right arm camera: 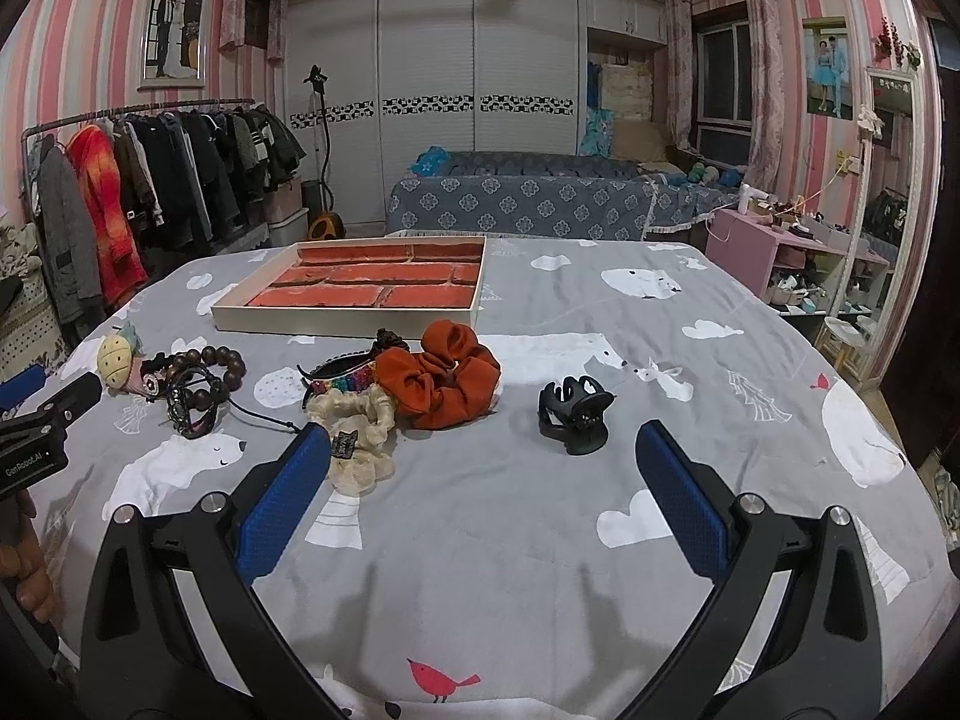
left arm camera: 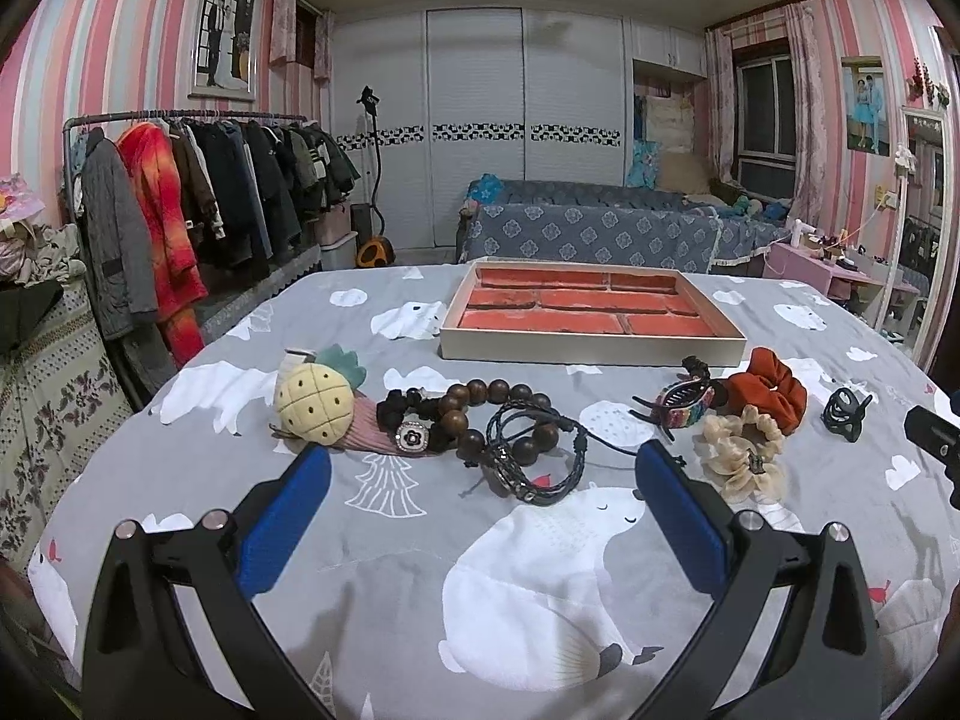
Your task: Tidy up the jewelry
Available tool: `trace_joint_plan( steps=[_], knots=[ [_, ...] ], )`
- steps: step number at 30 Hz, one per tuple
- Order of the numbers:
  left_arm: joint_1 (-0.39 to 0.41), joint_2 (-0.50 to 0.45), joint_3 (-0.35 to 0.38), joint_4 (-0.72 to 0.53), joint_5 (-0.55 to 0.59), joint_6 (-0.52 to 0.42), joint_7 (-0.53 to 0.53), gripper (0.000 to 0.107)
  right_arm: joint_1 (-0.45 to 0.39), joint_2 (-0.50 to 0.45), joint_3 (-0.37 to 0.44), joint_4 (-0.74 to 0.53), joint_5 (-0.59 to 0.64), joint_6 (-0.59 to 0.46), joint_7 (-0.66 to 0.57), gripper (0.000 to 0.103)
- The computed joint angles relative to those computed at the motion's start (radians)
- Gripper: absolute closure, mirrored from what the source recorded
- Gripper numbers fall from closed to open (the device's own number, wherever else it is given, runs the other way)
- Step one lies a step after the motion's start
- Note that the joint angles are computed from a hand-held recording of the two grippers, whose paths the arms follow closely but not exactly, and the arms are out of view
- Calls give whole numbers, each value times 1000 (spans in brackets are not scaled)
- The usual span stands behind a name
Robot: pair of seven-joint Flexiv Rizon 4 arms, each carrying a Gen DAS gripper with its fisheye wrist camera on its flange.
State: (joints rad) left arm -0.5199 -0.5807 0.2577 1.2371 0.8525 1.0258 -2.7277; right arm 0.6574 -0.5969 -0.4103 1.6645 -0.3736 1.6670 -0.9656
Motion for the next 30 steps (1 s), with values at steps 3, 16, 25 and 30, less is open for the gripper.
trace_joint_plan(
  steps=[3, 16, 25, 30],
  knots=[
    [6, -8, -6, -10, -8, -1, 16, 8, -11, -4, 12, -11, -2, -6, -3, 4],
    [37, -45, -14, -40, -78, 9, 72, 8, -103, -40, 132, -96, -48, -81, 10, 4],
    [100, -126, -51, -112, -246, 17, 240, 9, -260, -122, 395, -262, -40, -220, -79, 13],
    [123, -165, -56, -139, -345, -10, 314, 21, -271, -168, 446, -337, -5, -300, -132, 21]
  ],
)
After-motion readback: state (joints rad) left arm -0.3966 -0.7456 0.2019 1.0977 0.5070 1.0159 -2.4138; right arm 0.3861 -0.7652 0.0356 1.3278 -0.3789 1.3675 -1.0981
